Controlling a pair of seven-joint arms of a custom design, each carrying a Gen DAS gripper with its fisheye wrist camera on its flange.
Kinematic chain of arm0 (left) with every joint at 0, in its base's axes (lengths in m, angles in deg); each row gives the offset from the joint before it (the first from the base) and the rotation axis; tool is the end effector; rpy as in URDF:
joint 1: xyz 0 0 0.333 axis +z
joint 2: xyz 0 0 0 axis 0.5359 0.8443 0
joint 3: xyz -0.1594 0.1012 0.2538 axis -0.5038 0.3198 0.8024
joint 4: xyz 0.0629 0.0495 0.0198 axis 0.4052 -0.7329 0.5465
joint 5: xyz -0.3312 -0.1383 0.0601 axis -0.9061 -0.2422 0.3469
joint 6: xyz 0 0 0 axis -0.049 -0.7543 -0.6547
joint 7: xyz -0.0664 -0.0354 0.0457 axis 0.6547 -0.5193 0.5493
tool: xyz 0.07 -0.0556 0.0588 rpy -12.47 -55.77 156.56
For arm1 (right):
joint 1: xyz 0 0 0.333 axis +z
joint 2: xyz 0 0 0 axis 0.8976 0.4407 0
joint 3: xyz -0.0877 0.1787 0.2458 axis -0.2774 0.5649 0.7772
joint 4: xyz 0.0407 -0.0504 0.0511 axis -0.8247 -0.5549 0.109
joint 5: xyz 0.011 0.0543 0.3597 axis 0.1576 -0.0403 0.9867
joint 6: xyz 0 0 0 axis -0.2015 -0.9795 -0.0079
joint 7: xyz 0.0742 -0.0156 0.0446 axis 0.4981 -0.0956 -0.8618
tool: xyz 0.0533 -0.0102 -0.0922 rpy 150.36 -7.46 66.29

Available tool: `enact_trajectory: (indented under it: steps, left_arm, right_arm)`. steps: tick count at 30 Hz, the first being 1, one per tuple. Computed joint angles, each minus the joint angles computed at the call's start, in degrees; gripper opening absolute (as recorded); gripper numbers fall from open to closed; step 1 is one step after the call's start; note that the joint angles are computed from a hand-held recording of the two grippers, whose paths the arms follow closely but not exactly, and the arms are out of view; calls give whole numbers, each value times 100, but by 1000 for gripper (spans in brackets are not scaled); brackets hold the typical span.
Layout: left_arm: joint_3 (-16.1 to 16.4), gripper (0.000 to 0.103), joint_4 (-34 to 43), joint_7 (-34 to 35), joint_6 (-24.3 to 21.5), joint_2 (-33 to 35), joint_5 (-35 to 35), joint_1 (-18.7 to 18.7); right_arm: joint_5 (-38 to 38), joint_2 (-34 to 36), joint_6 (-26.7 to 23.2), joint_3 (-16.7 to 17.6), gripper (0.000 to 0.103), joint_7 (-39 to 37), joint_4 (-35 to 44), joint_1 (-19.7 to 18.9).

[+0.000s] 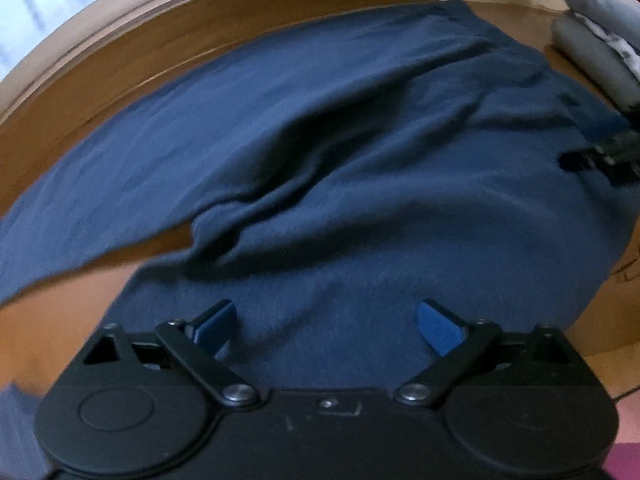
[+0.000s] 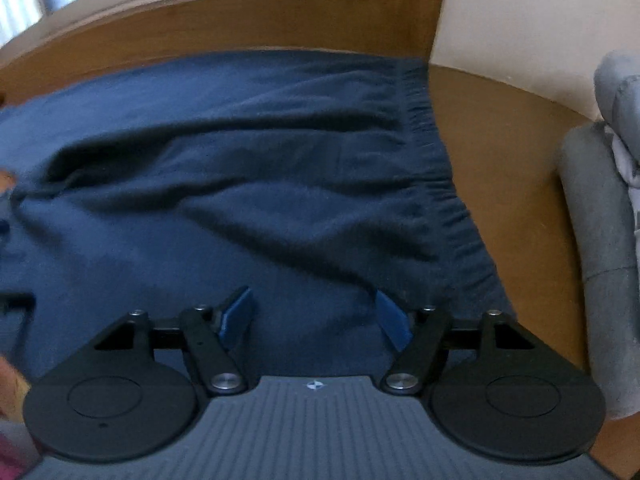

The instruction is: Fold clothes

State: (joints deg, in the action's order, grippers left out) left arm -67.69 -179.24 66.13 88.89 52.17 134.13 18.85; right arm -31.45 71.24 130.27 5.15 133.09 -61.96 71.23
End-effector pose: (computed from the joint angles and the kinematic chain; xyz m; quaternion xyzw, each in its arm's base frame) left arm 0.4998 -0.1772 0.2799 -0.7007 0.6735 -0.1185 0.2034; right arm 0.6227 0.2180 0.2987 -0.8631 0.4173 -0.1297 0.2533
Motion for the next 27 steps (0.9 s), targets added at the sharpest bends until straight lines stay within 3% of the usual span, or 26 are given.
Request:
enact_trajectory:
  steps: [6,13,16,18,20,24,27]
  left_arm:
    - [-244,98,-198,28,-273,-216,-574,-22]
    - [-441,100,-308,509,-380,-334,-1356,89]
    - [-416,94,-162,599,-715,-297,-1225,-55]
    - [-384,90,-284,612,-506,-475,-1266,27]
    - [-228,90,-335,250,-491,-718,-881,62]
    - [-8,93,-139,-479,-785,-1039,497,456]
    - [-15,93,469,217,-1094,-555,360,875]
  right_arm:
    - [266,-294,-273,419,76,-793,-379,-448]
    - [687,-541,-614,399,79,-1511,-544,-452]
    - [792,-536,-868,260,81,-1721,-389,-352]
    - [926,-520,-1025,209,77,-1792,-220,-296]
    - [1174,-473,-1152,255,74,-1939,-6,-324]
    - [2043,-158,-1048,587,75,-2378,745,-394]
    - [1895,411,-817,430,75,-2179,1623,119]
